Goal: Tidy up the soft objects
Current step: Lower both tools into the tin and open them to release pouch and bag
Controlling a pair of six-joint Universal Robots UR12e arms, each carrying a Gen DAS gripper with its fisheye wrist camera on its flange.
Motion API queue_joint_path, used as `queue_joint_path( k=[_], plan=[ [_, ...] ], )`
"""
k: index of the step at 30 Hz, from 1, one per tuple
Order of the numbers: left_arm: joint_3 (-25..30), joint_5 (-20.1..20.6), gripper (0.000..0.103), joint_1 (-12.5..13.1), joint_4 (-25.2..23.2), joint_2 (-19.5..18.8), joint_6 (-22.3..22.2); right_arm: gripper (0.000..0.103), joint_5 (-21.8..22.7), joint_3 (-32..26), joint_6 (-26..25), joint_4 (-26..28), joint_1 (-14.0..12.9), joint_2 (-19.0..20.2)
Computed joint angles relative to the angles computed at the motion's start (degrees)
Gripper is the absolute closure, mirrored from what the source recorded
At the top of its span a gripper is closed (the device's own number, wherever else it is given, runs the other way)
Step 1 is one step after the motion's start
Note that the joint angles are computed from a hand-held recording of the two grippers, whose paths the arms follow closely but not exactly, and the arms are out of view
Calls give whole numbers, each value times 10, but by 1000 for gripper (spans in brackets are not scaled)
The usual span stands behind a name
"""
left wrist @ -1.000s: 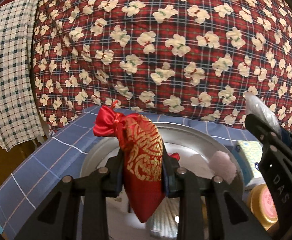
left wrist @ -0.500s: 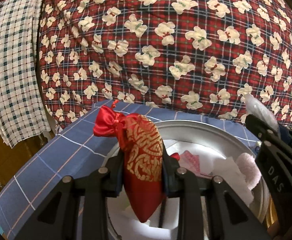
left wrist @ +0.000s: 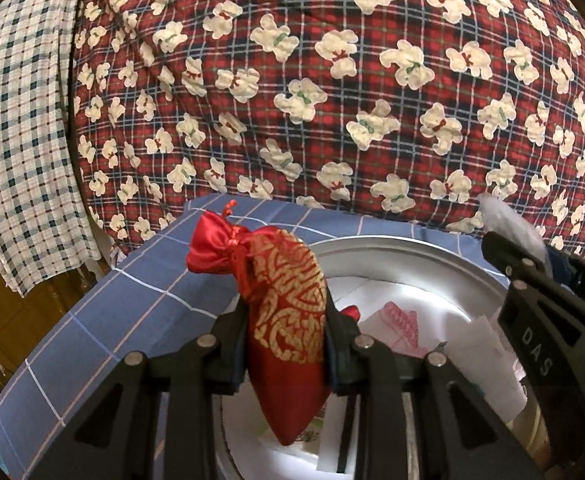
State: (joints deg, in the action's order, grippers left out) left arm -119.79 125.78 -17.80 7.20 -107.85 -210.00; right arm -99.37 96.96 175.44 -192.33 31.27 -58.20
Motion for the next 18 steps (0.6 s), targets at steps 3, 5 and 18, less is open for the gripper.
queue_joint_path(
  k=[3,5,18],
  plan=[
    [2,0,74,0,-5,-1,0,77,5,-3,2,20,-1,-1],
    [2,-1,74,1,-6,-2,-1,77,7,-4,3,26,-2,-2],
    [11,16,74,-2,-43,-5,1,77,19,-19,4,99,-6,-3]
  ],
)
